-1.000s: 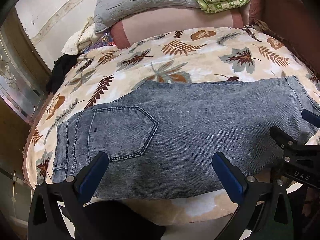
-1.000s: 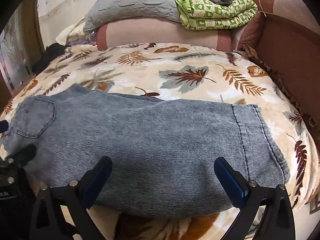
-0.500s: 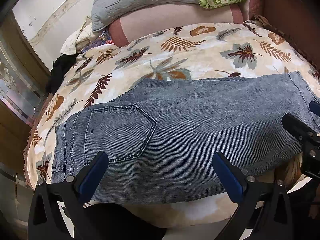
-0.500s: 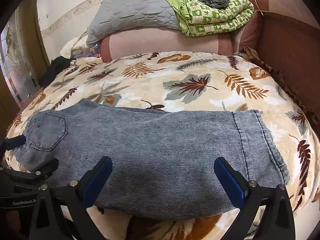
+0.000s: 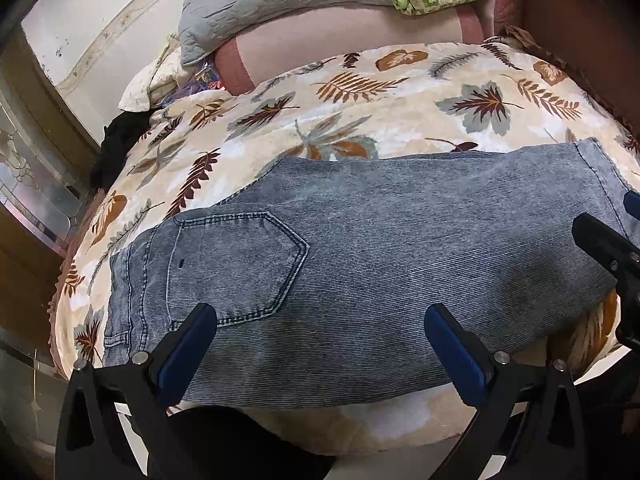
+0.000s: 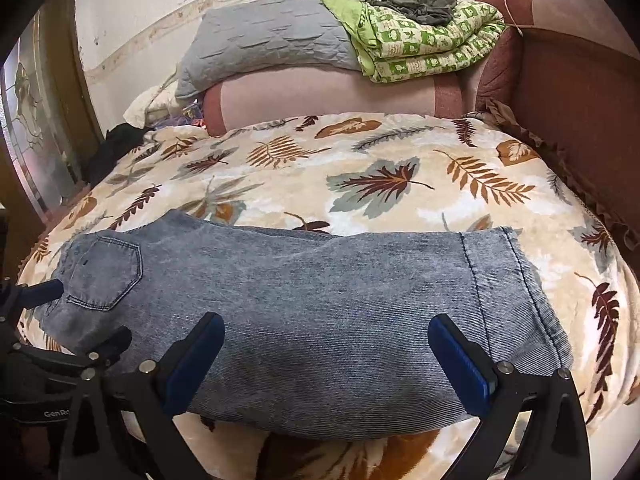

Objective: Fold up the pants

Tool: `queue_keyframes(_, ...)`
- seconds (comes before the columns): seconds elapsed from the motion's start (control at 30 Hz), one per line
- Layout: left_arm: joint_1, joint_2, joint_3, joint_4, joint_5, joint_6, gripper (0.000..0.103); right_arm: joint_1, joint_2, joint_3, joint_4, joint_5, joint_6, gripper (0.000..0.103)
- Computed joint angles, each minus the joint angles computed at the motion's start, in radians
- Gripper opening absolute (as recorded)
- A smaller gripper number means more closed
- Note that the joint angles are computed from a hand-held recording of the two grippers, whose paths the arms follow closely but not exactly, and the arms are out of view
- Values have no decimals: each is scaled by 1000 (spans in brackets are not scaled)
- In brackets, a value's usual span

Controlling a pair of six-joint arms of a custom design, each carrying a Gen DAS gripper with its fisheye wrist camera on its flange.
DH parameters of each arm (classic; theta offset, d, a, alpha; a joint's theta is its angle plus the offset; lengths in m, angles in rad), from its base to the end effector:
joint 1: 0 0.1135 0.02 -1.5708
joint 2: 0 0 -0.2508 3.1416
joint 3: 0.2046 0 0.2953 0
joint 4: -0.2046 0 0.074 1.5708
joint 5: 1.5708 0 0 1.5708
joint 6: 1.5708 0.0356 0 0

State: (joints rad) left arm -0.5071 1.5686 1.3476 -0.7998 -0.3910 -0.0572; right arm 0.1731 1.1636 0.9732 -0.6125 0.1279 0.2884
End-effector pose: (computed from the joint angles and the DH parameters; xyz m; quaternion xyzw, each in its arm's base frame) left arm 0.3305 -0.1681 0.2683 0.1592 0.9321 0.1054 0.3079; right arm 0.2883 0.0458 0.2694 0.0772 0.9224 0.0278 0.3775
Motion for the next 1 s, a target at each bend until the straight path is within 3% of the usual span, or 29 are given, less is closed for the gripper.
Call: queue_keyframes(1.0, -13, 9, 1, -7, -5, -4, 103, 14, -28, -2, 7, 66, -11, 103)
